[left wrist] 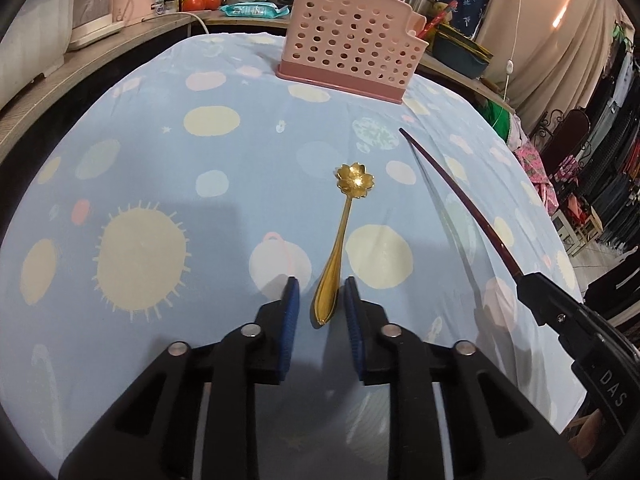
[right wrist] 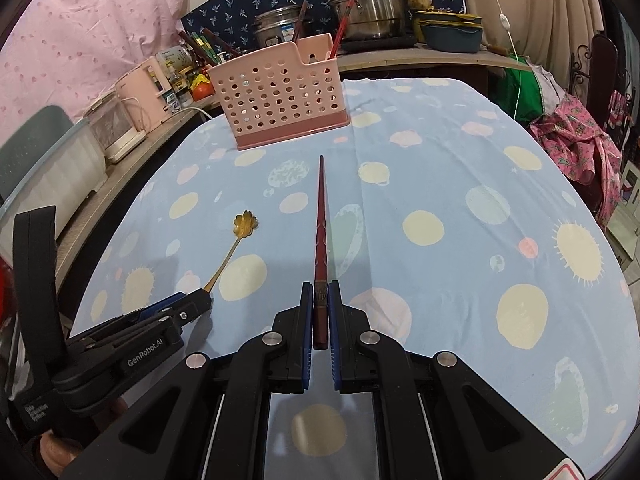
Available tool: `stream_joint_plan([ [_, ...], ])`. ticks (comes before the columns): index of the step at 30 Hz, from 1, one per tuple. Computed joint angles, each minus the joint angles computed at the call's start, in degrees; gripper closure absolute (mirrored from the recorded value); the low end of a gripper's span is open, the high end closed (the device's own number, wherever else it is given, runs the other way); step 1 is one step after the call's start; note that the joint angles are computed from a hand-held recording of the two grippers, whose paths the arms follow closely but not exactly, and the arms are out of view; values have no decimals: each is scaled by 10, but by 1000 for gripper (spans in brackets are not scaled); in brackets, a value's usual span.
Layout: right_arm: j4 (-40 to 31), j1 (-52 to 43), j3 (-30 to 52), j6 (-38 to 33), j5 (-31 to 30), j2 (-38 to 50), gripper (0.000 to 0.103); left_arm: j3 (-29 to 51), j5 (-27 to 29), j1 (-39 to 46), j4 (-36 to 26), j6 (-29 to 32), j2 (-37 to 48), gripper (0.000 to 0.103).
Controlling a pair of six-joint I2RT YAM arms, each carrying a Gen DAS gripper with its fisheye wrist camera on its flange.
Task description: Organize utensils
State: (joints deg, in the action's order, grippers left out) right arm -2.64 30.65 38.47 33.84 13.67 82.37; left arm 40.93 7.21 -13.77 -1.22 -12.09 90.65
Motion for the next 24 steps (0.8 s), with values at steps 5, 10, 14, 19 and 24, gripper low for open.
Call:
stream_joint_plan([
  [5,0,2,0,1,1,0,96,-2,15,5,3,1,0,93],
  [10,0,3,0,1,2,1,96,0,22,2,-15,1,-14,93],
  [14,1,10,-3,2,9,-4,96,6,7,-2,-32,6,-41,94],
  [19,-1,10,-4,2,13,-20,96,26,1,5,-58,11,-57,95],
  [24,-11,5,-4,-1,15,-46,96,39,0,9,-69,18,-66,102],
])
